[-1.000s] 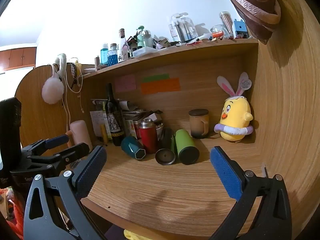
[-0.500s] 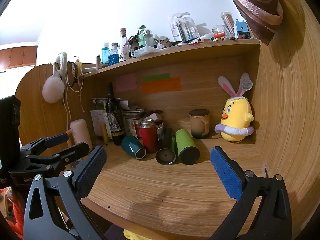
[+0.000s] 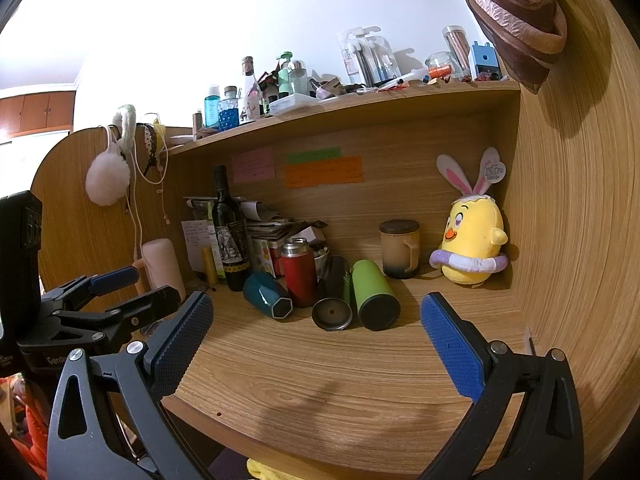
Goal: Flip cup upside down
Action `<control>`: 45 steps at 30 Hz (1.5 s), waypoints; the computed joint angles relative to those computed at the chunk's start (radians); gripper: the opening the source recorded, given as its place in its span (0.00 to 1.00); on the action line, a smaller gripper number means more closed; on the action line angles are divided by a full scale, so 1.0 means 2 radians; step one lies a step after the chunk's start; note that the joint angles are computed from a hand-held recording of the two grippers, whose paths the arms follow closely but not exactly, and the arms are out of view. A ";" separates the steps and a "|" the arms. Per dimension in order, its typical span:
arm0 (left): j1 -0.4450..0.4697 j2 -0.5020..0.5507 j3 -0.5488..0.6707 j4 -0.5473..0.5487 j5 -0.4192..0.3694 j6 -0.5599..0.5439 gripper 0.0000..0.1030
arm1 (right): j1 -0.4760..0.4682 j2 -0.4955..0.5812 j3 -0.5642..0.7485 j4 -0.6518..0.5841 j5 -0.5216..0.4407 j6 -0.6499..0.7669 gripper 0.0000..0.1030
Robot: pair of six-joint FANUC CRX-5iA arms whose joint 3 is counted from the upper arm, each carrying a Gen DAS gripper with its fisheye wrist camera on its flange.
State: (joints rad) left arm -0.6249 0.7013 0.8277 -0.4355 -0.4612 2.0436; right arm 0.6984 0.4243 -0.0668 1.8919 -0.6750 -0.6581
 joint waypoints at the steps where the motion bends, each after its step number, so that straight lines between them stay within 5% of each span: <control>1: 0.000 0.000 0.000 0.000 0.000 -0.001 1.00 | 0.000 0.000 0.000 0.000 0.000 0.000 1.00; 45: -0.005 0.007 0.018 0.003 -0.014 -0.009 1.00 | 0.001 0.002 0.003 0.000 -0.001 0.000 1.00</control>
